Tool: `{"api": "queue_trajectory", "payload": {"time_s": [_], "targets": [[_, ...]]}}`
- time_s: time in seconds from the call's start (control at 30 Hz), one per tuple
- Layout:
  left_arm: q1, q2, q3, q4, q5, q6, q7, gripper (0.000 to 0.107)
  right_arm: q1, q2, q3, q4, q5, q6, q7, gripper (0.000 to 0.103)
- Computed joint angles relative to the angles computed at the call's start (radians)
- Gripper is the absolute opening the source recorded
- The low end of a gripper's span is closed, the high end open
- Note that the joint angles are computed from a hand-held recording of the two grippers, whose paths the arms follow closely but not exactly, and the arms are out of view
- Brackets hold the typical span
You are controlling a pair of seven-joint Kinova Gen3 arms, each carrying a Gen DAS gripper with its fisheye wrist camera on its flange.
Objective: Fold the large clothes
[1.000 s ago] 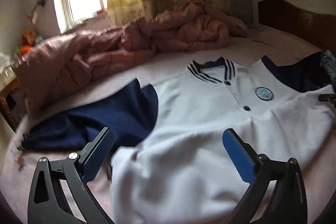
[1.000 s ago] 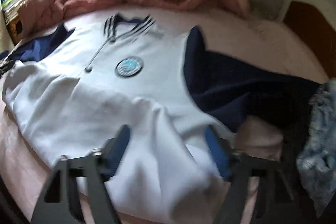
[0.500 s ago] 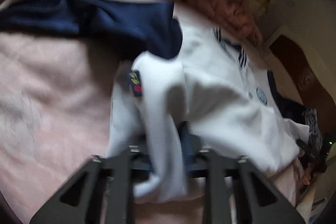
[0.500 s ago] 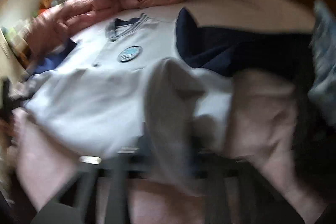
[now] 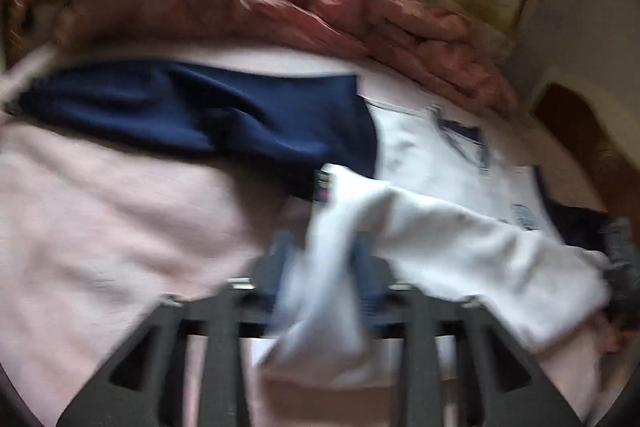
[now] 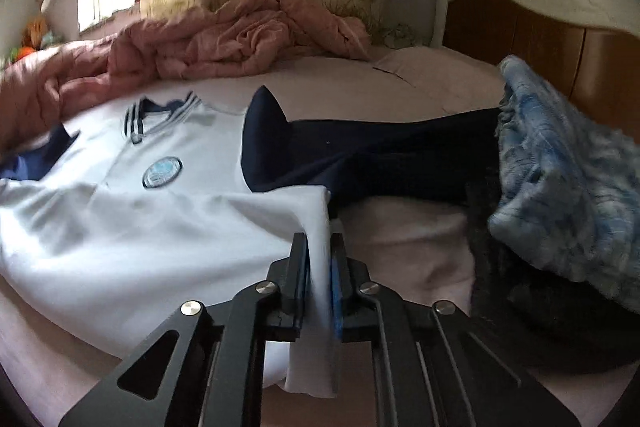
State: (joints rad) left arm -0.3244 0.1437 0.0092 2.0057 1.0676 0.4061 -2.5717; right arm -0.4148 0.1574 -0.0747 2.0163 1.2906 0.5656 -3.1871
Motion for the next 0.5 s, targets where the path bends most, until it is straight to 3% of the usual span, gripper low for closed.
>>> {"api": "queue_trajectory", "payload": {"time_s": [0.1, 0.13, 0.23, 0.3, 0.43, 0.5], "targets": [[-0.012, -0.040, 0.014, 0.045, 0.013, -0.024, 0.075, 0.053, 0.015, -0.048, 0.007, 0.046, 0.051, -0.033, -0.084, 0.022], [-0.048, -0.051, 0.044, 0.053, 0.046, 0.000, 0.067, 0.053, 0.017, -0.072, 0.002, 0.066, 0.070, -0.032, -0.124, 0.029], [-0.052, -0.084, 0.058, 0.069, 0.081, 0.036, -0.037, 0.053, 0.046, -0.116, -0.019, 0.104, 0.114, -0.065, -0.199, 0.029], [0.020, -0.111, -0.006, 0.090, 0.109, 0.045, -0.104, 0.053, 0.059, -0.135, -0.036, 0.114, 0.090, -0.081, -0.168, 0.029], [0.090, -0.109, -0.134, 0.118, 0.222, 0.161, -0.171, 0.053, 0.073, -0.169, -0.058, 0.129, -0.067, -0.103, -0.019, 0.029], [0.161, -0.115, -0.209, 0.132, 0.207, 0.151, -0.177, 0.053, 0.080, -0.171, -0.063, 0.143, -0.148, -0.113, 0.040, 0.029]]}}
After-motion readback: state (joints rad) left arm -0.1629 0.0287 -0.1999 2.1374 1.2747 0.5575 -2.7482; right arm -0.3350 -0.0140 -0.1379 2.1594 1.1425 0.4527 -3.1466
